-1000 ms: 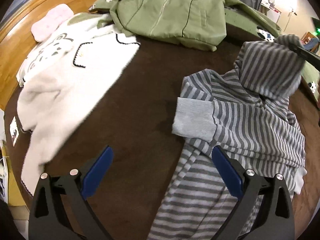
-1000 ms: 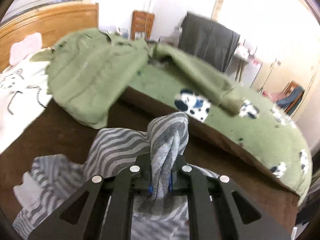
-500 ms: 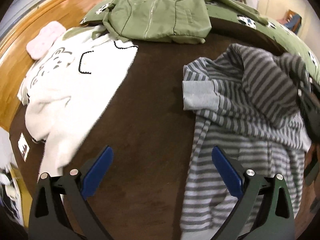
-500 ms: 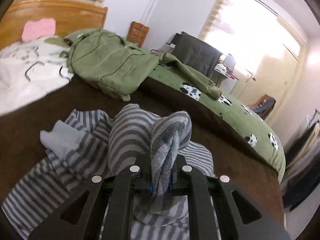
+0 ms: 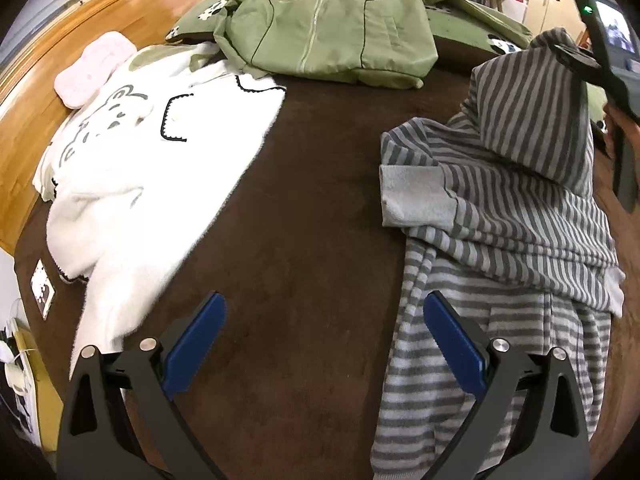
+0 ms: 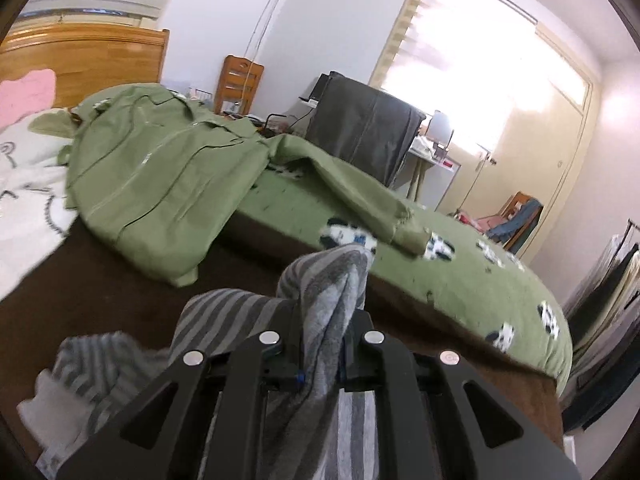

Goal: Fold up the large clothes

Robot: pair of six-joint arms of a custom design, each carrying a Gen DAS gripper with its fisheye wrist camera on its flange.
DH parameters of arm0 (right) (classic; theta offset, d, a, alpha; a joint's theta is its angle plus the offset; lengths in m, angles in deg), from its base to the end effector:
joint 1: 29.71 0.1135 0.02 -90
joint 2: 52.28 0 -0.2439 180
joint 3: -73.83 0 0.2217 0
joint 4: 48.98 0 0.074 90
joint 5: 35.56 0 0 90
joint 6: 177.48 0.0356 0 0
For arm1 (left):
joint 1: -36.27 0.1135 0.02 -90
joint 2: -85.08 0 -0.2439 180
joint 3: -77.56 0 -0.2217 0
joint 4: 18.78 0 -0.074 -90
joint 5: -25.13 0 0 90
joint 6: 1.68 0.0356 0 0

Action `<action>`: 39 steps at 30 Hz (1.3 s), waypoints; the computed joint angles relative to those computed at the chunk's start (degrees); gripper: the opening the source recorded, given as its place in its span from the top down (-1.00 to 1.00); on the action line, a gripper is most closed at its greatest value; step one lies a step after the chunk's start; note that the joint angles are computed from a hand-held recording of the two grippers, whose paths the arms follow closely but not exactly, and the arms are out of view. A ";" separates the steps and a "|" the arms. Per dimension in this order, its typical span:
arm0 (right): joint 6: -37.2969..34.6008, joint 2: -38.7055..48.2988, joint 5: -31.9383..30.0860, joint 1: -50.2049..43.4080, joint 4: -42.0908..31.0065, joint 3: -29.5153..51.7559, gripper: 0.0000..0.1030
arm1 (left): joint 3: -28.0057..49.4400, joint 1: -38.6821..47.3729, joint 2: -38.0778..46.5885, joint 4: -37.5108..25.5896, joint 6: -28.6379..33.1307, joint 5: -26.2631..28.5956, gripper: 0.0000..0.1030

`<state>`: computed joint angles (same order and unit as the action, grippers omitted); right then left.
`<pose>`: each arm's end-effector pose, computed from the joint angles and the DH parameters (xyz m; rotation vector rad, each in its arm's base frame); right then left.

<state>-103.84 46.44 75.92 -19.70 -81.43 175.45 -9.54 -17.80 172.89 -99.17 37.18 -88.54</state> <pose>0.3682 0.0518 0.3130 -0.2490 2.0643 -0.4581 0.1633 -0.2010 0.2738 -0.0039 2.6609 0.0659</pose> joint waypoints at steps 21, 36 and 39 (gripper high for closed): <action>2.77 -3.10 -1.57 0.42 10.77 -16.30 0.76 | 1.50 5.00 5.96 4.16 3.58 0.52 -0.88; 24.17 -37.08 12.02 16.49 -8.97 -46.59 0.67 | 2.47 0.58 3.11 0.90 1.24 -0.57 -0.88; 31.68 -38.44 13.97 21.19 -14.19 -50.91 0.59 | 3.35 -1.21 3.59 0.25 1.25 -1.11 -0.88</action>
<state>-72.16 8.00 89.89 1.49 -95.62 124.53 -6.19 -19.01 176.48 -98.92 38.43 -89.65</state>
